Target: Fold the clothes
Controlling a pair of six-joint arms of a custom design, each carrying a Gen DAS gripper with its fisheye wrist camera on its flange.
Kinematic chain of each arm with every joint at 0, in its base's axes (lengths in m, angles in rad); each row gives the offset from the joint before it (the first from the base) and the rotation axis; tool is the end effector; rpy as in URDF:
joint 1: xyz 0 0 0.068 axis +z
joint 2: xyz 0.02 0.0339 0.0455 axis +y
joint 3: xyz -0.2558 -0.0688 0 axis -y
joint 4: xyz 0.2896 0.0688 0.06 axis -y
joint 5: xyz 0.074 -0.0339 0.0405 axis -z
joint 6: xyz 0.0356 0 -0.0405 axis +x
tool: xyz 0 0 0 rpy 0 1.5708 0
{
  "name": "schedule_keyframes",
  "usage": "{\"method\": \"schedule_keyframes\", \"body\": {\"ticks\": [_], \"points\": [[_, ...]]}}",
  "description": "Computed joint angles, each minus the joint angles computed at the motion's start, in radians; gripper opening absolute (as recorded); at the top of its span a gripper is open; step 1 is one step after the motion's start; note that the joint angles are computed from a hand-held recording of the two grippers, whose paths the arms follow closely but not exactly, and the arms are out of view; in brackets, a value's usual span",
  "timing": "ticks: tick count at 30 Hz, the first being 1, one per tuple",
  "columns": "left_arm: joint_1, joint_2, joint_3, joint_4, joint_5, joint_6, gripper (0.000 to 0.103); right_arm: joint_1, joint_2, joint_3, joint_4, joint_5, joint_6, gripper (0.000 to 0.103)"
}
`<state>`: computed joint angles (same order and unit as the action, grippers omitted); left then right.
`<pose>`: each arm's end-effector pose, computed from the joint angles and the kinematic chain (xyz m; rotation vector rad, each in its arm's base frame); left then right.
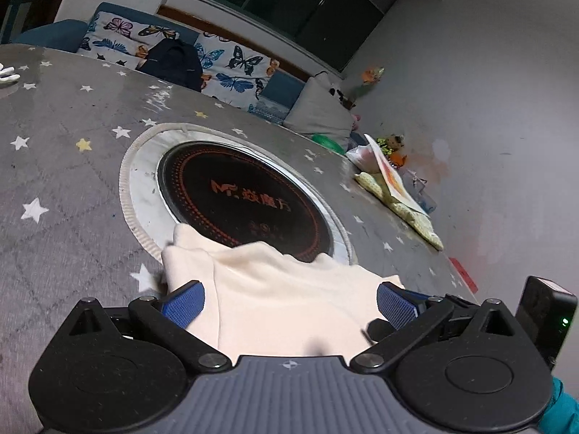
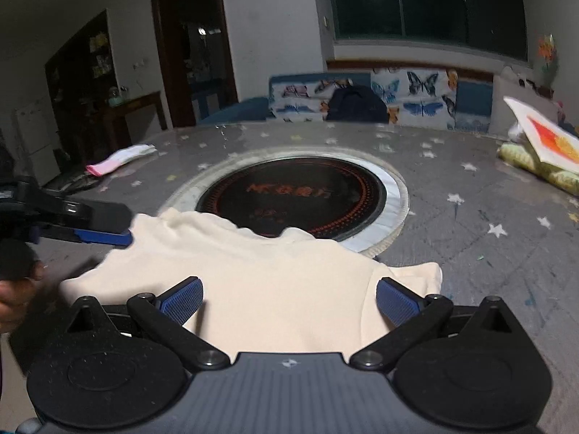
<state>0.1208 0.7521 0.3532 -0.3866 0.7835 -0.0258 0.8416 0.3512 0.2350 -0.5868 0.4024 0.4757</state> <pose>0.1951 -0.0016 0.1609 0.2134 2.2124 -0.8609 0.1142 0.1069 0.1585 -0.1968 2.2125 0.2704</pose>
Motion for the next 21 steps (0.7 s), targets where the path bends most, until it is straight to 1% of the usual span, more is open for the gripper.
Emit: {"method": "schedule_keyframes", "body": {"ticks": [2, 3, 5, 9, 12, 15, 21], "points": [[-0.019, 0.037, 0.011, 0.021, -0.034, 0.002, 0.103, -0.044, 0.050, 0.001, 0.031, -0.019, 0.007, 0.103], [-0.027, 0.049, 0.013, 0.029, -0.044, 0.004, 0.103, -0.051, 0.051, -0.001, 0.030, -0.015, 0.006, 0.103], [-0.042, 0.044, 0.011, 0.032, -0.064, 0.008, 0.103, -0.043, 0.082, 0.015, 0.020, 0.018, 0.015, 0.103], [-0.049, -0.011, 0.000, 0.016, -0.090, 0.012, 0.103, -0.024, 0.074, 0.030, -0.014, 0.056, 0.025, 0.103], [-0.013, -0.044, 0.004, -0.022, -0.091, 0.028, 0.103, 0.046, 0.094, 0.058, -0.017, 0.099, 0.025, 0.103], [-0.009, -0.064, 0.017, -0.066, -0.166, 0.053, 0.103, 0.115, 0.121, 0.087, -0.016, 0.139, 0.022, 0.103], [-0.015, -0.133, 0.007, -0.137, -0.265, 0.117, 0.103, 0.256, 0.240, 0.122, 0.049, 0.192, 0.058, 0.103]]}}
